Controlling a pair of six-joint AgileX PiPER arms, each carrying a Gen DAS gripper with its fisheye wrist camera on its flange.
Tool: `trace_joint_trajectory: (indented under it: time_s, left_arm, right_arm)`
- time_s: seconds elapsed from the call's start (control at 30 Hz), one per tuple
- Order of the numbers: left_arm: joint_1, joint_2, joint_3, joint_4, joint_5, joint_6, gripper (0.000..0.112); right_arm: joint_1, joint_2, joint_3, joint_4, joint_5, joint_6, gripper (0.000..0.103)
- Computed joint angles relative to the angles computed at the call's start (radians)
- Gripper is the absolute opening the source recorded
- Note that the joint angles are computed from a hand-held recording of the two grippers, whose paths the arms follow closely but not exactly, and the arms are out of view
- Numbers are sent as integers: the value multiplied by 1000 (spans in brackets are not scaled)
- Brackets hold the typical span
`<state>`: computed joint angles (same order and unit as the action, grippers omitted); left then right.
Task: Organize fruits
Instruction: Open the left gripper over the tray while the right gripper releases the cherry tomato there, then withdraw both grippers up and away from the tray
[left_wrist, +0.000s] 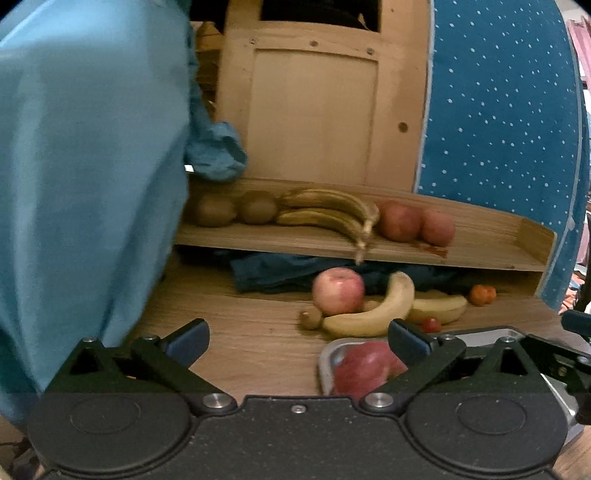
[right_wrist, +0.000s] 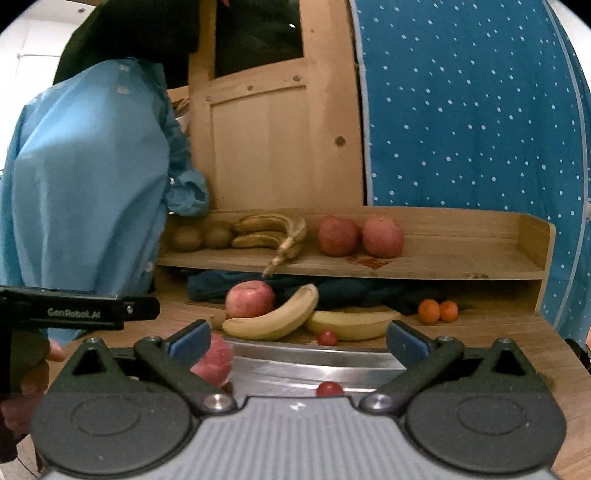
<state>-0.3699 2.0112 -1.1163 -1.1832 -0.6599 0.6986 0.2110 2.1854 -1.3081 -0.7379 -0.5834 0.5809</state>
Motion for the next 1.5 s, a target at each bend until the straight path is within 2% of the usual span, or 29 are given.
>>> trace_joint_trajectory:
  time_s: [0.3,0.63,0.93,1.13,1.5]
  left_arm:
    - [-52,-78,189,54,-67,-127,102]
    - [-133,-89,315,105,-89,-249,102]
    - [-184,-60,307,31,-73,-222,102]
    - [-193,-62,318,38,-67,-229,102]
    - [-138,-62,272,29,-36,-160,102]
  right_arm:
    - [25,-97,221,124,-59,-140,103]
    - [29,-152,401,206,-72,-228,103]
    - [15,-142,439,245,-40,-228,103]
    - [5,-147,462,254,-47,-230,103]
    - [14,-140,403,237,-6,-221,103]
